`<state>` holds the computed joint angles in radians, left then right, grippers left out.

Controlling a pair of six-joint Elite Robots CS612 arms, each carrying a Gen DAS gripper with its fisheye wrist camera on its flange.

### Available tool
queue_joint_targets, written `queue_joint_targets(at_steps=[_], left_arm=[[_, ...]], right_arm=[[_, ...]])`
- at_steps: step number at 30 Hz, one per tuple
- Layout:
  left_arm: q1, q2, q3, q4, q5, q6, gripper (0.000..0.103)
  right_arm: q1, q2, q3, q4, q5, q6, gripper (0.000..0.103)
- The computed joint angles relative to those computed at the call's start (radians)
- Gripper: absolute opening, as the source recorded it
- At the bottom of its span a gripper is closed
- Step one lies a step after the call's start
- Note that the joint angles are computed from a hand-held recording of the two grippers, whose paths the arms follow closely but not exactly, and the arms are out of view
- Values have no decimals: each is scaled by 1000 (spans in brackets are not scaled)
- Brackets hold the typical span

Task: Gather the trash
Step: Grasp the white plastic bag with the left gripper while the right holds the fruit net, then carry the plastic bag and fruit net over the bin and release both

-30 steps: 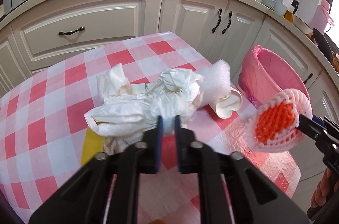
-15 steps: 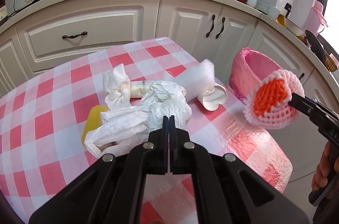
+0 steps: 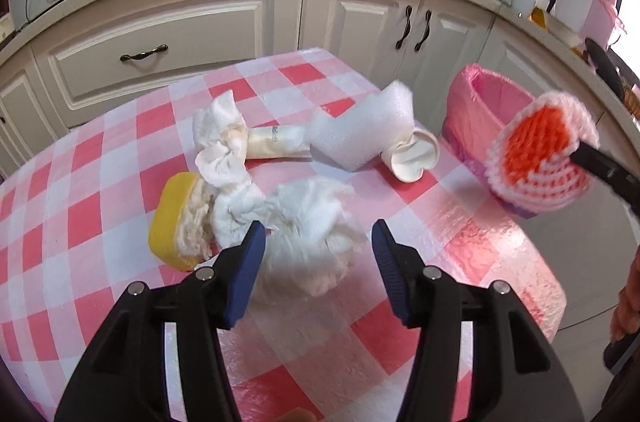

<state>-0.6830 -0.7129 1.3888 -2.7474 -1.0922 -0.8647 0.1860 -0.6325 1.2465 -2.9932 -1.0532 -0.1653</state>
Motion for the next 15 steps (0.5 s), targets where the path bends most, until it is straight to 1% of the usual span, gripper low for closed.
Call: queue_joint_targets(at_steps=[2,4,5,6,7,9,10,11,15], left_arm=[[4,6,-8,17,-22,-1,53],[6,13,-21,56,-31,-9,53],[8,17,-28,81,-33,-15,51],[8,19,-31,94,-32,-19,49],[9,20,-33,103,-33,-22,43],[10,20,-36,120,-34,-22,26],[11,19,-34,120,-40,-21,22],[12,17,-30,112,-44,-18,19],[7,7,-17,90,-41,-17,15]], right_arm=[[-1,-1,2,-6,-3,4,29],[-2,0,0,-5,-6,6,29],[-3,0,-1,-5,-7,6,29],[-4,0,-1,-6,-8,6,29],[-4,-1,-1,-6,-8,7,29],[-6,-2,1,-8,-10,7,29],[-7,-2,1,-10,-11,8,29],[-8,-2,1,-11,-11,10,29],[-11,-4,1,-24,-20,20,29]])
